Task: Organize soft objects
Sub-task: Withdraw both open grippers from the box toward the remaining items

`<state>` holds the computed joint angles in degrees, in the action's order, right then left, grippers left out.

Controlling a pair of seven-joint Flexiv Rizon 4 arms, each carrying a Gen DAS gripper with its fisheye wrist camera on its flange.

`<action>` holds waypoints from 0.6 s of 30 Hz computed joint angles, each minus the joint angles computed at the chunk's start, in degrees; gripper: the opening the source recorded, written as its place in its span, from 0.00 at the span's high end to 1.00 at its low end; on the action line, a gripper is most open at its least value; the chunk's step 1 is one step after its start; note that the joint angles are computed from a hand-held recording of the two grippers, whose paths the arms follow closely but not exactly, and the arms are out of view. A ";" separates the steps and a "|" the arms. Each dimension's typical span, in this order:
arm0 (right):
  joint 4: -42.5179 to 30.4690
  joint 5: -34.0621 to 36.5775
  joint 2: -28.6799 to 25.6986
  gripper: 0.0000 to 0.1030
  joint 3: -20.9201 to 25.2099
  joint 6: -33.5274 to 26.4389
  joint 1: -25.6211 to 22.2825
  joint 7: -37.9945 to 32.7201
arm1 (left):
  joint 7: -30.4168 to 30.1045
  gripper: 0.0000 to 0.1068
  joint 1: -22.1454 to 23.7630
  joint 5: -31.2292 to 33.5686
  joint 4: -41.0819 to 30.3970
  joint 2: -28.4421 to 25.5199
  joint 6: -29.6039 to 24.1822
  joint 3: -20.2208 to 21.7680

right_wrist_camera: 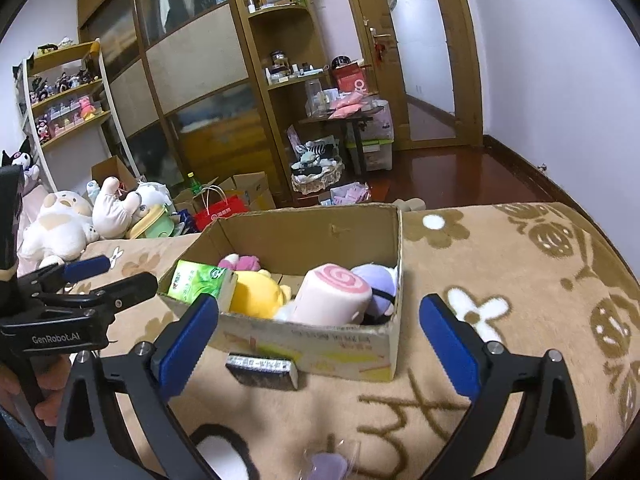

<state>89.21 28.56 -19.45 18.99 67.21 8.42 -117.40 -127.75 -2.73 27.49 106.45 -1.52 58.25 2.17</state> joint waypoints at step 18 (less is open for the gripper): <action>6.49 -7.87 4.75 0.00 -5.05 -7.57 2.39 7.28 | 3.06 0.07 0.01 -4.91 4.02 4.80 -5.45 -2.18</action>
<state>95.69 20.69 -14.70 13.94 59.64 10.81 -110.12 -124.70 -2.72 22.58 110.47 3.27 52.80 -0.02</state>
